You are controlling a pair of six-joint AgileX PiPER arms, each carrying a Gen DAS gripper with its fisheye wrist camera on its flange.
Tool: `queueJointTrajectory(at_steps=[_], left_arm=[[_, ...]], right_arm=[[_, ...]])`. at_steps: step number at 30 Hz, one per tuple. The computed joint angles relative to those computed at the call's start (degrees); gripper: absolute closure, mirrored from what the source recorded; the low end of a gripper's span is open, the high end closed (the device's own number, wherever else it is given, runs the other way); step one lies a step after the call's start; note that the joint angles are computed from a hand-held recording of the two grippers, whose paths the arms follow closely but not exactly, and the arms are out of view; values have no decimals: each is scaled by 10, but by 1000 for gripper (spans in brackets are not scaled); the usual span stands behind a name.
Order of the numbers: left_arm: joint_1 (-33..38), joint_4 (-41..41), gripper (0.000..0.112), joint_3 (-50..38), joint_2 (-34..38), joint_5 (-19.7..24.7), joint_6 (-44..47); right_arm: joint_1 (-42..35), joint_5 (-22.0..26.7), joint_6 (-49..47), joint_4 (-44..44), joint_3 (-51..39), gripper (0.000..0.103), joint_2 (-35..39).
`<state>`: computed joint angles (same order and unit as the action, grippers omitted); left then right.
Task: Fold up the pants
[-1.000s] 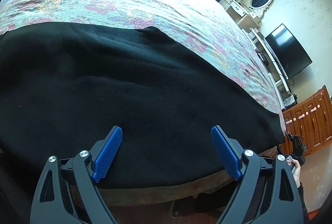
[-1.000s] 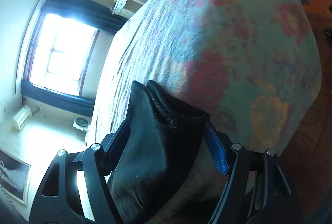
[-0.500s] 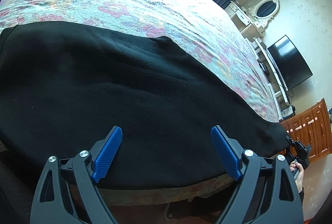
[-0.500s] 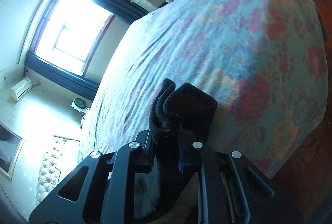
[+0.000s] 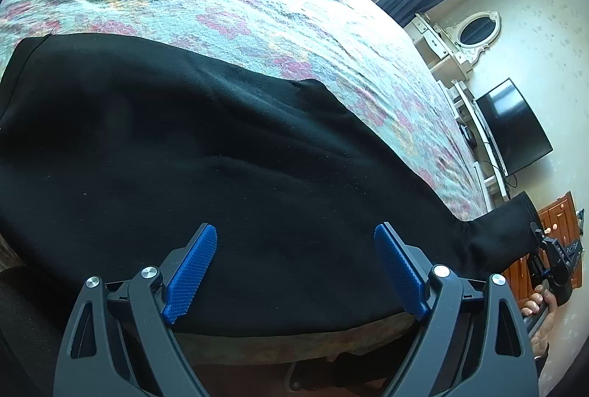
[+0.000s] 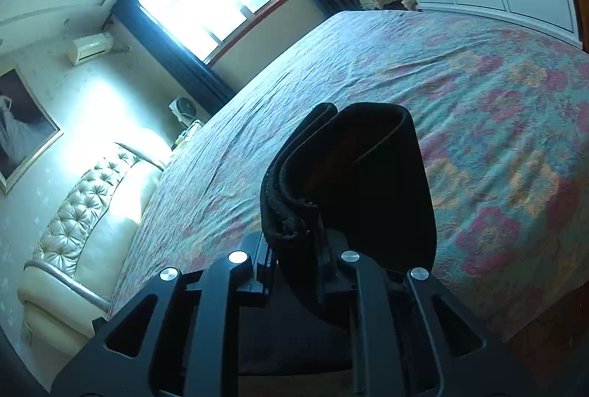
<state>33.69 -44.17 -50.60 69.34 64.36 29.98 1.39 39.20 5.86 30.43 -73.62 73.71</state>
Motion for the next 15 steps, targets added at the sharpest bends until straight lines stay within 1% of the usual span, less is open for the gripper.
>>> queueJointTrajectory(at_steps=[1, 3, 7, 9, 13, 15], left_arm=[[4, -2, 26, 0, 1, 2, 3], [12, -5, 26, 1, 3, 5, 8], [29, -14, 26, 0, 6, 16, 15], [40, -19, 26, -1, 7, 21, 21], [60, -29, 26, 0, 13, 30, 36], [66, -33, 26, 1, 16, 35, 41]], right_arm=[[32, -2, 20, -31, -11, 87, 10], [110, -9, 89, -121, -27, 87, 23], [234, -3, 179, -244, -52, 87, 62], [278, 0, 205, -275, -61, 87, 86], [327, 2, 225, -296, -82, 87, 123], [345, 10, 231, -303, -105, 87, 137]])
